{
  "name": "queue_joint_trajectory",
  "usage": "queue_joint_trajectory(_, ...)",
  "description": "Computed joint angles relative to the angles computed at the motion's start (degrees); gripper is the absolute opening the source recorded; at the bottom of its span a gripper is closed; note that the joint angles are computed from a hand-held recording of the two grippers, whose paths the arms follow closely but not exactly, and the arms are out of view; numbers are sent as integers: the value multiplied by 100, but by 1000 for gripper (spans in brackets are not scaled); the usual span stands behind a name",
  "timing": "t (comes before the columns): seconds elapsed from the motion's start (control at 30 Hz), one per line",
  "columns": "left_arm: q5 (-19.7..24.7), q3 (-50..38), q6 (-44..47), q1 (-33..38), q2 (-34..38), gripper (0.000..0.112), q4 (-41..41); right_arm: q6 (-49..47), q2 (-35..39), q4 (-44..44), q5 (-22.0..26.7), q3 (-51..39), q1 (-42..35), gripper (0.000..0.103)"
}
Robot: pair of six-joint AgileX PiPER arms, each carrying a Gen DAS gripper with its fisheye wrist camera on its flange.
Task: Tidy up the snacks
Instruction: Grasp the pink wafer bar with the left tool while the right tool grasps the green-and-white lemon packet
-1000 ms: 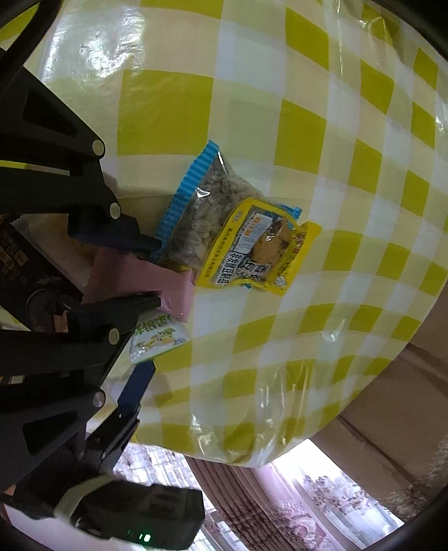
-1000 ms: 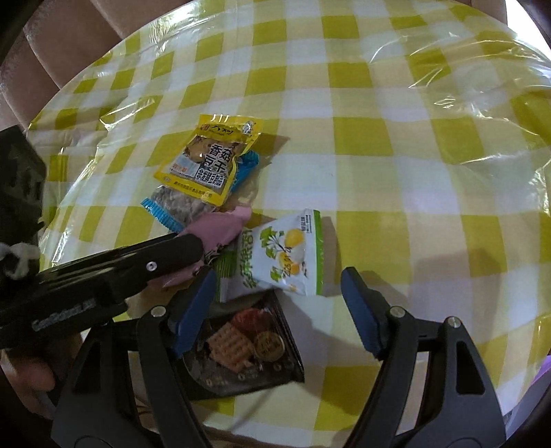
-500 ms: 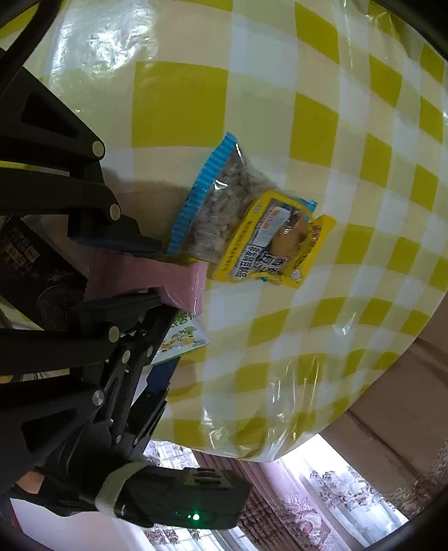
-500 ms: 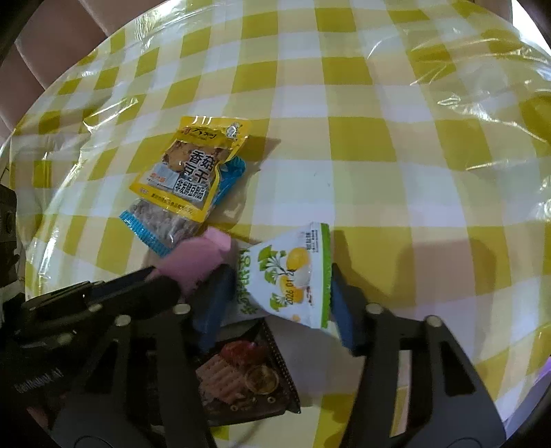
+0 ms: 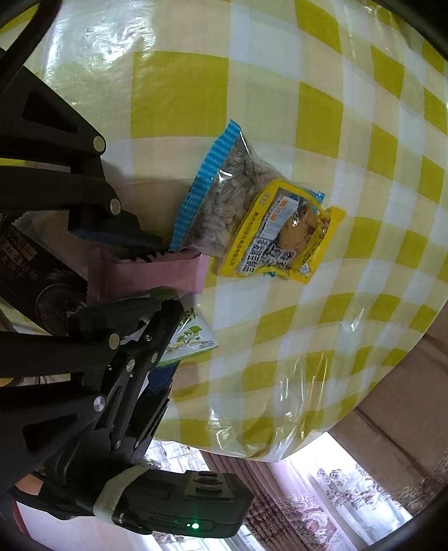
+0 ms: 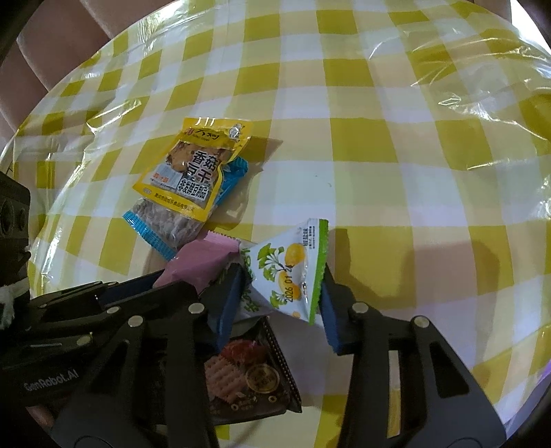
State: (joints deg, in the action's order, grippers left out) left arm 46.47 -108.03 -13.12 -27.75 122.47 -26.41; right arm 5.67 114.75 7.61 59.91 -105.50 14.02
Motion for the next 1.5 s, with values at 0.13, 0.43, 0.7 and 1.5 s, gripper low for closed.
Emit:
queue_joint_trajectory(0.13, 44, -52, 24, -26, 30, 27, 98, 6, -26, 39, -30, 36, -10, 40)
queue_joint_trajectory(0.43, -187, 103, 27, -129, -85, 20, 283, -19, -362, 190, -398, 494, -107, 39)
queue_joint_trajectory(0.7, -776, 674, -188, -243, -563, 20, 629, -59, -808, 311, -579, 941, -239, 39)
queue_joint_trajectory(1.5, -251, 1043, -3962, -1648, -1353, 20, 3642, -662, -2326, 273, -432, 2376, -603, 39)
